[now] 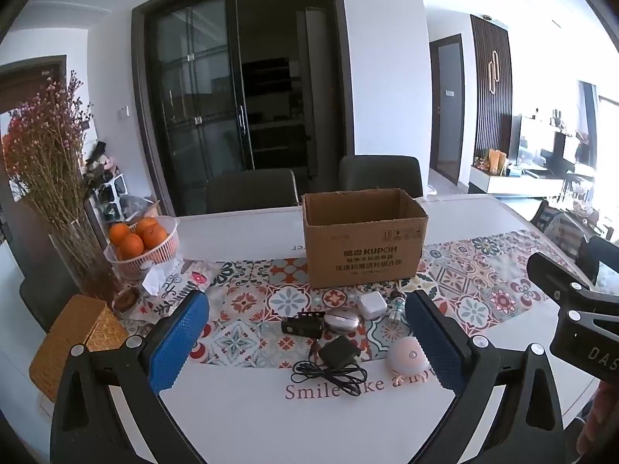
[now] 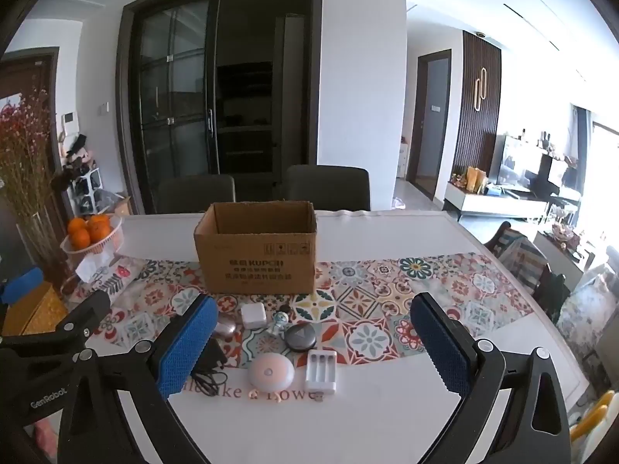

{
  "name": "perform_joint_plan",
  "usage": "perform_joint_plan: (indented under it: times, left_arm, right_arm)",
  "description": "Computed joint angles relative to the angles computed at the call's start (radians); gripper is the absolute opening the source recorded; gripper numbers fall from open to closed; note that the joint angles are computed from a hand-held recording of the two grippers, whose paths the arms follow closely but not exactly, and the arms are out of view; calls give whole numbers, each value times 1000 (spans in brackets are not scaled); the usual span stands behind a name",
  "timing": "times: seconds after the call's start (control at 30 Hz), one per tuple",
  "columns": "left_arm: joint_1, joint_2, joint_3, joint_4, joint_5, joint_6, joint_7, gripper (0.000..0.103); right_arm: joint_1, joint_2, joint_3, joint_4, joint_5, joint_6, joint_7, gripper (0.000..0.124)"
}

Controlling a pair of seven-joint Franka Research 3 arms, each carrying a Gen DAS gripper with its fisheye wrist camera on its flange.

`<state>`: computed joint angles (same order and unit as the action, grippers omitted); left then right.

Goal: Organize rigid objects

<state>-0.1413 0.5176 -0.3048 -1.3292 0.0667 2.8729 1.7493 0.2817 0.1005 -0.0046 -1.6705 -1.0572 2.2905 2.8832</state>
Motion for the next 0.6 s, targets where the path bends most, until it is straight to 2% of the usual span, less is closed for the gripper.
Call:
perform_joint_plan:
  times: [0.13, 0.6]
  left_arm:
    - [0, -3, 1, -5, 1, 1, -3, 103]
    - [-12, 13, 3, 14, 8, -13, -5, 103]
  right_arm:
    - [-9, 4, -7, -12, 6, 30, 0, 101]
    - [-9, 8, -10, -12, 11, 35, -2, 101]
